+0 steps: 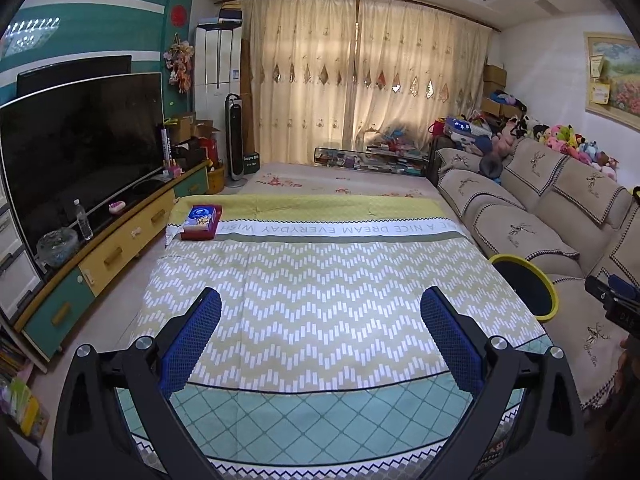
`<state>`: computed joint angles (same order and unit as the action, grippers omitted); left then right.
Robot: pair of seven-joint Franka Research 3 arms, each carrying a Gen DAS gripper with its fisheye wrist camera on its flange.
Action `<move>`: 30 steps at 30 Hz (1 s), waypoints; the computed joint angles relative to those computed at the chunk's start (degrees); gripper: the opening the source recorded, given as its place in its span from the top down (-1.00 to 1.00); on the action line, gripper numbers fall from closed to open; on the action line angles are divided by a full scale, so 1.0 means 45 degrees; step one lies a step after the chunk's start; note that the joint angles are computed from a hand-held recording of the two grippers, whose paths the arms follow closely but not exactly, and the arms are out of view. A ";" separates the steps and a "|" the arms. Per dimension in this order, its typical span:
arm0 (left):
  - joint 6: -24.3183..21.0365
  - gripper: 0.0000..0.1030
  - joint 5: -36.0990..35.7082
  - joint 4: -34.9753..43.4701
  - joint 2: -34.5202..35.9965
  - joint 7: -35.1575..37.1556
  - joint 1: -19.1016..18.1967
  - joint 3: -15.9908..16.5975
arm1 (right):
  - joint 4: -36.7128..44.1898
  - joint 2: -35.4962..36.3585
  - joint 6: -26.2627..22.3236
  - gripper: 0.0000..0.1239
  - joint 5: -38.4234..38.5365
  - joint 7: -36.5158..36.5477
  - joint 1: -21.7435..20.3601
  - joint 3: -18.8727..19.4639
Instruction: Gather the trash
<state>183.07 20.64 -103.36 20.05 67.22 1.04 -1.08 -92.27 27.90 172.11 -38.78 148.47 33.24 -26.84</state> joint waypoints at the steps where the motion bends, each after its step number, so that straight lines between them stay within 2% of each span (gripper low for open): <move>1: -0.0032 -0.91 -0.0002 -0.0045 -0.0045 -0.0005 0.0005 -0.0022 | -0.0043 -0.0032 0.0030 -0.48 0.0015 -0.0053 -0.0013 0.0043; 6: -0.0292 -0.91 -0.0394 -0.0091 -0.0082 0.0301 0.0630 -0.0742 | -0.0024 0.0025 0.0171 -0.48 0.0150 -0.0182 0.0023 0.0049; 11: -0.0428 -0.91 -0.0289 0.0194 0.0057 0.0089 0.0213 -0.0280 | 0.0010 0.0103 0.0242 -0.48 0.0524 -0.0511 0.0023 0.0081; 30: -0.0612 -0.91 -0.0425 0.0351 0.0272 0.0480 0.0401 -0.0656 | -0.0074 0.0300 0.0493 -0.48 0.1793 -0.1409 0.0546 -0.0469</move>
<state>180.31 18.73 -101.79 21.27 69.38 2.85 -4.03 -92.61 29.25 174.33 -30.71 142.13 35.70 -28.95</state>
